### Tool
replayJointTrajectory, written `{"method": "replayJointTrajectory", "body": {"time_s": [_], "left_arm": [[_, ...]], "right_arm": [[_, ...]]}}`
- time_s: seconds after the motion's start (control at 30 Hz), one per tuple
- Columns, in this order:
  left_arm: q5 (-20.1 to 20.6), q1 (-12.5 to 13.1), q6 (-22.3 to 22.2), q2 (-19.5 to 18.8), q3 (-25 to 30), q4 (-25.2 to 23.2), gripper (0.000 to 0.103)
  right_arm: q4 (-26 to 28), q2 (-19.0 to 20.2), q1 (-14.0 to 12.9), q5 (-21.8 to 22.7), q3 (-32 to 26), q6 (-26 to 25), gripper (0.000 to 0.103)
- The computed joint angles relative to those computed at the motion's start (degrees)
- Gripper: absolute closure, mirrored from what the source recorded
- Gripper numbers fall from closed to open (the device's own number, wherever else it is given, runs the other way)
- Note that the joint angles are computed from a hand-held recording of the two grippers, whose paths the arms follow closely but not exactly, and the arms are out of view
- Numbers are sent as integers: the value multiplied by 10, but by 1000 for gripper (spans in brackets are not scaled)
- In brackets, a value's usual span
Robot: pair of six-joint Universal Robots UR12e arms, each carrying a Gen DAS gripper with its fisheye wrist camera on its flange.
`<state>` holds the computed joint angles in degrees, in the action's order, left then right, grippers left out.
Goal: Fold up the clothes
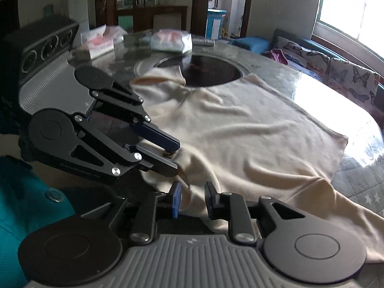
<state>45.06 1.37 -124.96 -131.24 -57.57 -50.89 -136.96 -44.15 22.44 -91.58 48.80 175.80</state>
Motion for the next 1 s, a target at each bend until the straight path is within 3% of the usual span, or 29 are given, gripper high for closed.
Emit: {"method": "replayJointTrajectory", "body": {"time_s": [0.1, 0.13, 0.23, 0.4, 0.53, 0.73, 0.83, 0.97, 1.0], "left_arm": [[1, -1, -10, -2, 0, 14, 99], [-5, 0, -20, -3, 2, 16, 101], [-45, 8, -67, -8, 14, 11, 101], [-67, 15, -63, -12, 30, -38, 102], [-45, 13, -13, -11, 34, -89, 101], [-40, 12, 3, -19, 56, -122, 99], [-48, 13, -19, -31, 82, -122, 98], [-38, 10, -93, -56, 125, -95, 98], [-31, 8, -113, -65, 138, -85, 98]], "right_arm": [[5, 3, 1, -11, -2, -2, 87], [-1, 1, 1, -15, 2, -1, 96], [-34, -11, -3, -7, 21, 19, 100], [-41, -27, -12, 27, 38, 39, 100], [-18, -27, -18, 64, 35, 53, 97], [-72, -16, -22, 33, 23, 81, 87], [-66, 0, -22, -12, 1, 85, 80], [-58, 17, -26, -36, -15, 109, 78], [-56, 20, -27, -45, -18, 113, 72]]}}
